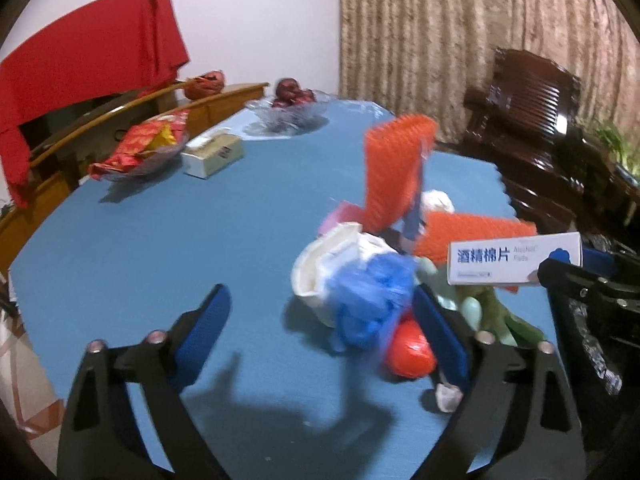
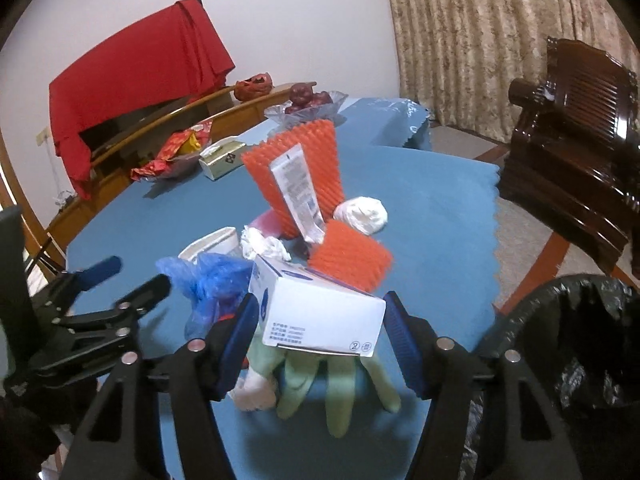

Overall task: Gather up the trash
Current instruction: 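Grasp the white alcohol-pad box with the right gripper while the left grasps the blue plastic bag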

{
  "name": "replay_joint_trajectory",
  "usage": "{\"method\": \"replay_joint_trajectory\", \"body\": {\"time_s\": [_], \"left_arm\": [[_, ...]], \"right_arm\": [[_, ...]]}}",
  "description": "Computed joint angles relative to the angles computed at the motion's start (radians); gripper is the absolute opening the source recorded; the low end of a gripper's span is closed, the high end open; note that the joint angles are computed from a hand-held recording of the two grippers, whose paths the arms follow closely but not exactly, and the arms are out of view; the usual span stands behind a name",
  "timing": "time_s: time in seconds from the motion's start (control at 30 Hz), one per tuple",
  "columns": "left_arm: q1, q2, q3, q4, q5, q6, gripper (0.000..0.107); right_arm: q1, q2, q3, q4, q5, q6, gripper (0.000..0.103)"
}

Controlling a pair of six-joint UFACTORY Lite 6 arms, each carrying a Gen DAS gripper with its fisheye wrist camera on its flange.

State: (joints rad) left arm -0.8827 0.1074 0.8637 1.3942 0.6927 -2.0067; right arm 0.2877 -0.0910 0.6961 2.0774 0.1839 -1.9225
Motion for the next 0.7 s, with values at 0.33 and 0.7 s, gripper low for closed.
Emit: {"method": "replay_joint_trajectory", "body": {"time_s": [0.33,0.7], "left_arm": [[0.065,0.174,0.107,0.057,-0.188,-0.022,0.029],[0.001,-0.013,0.029,0.017,-0.111,0.018,0.002]], "right_arm": [[-0.032,-0.038,-0.025,-0.1,0.016,0.09,0.063],[-0.057,-0.138,-0.019,-0.396,0.029,0.397,0.062]]}}
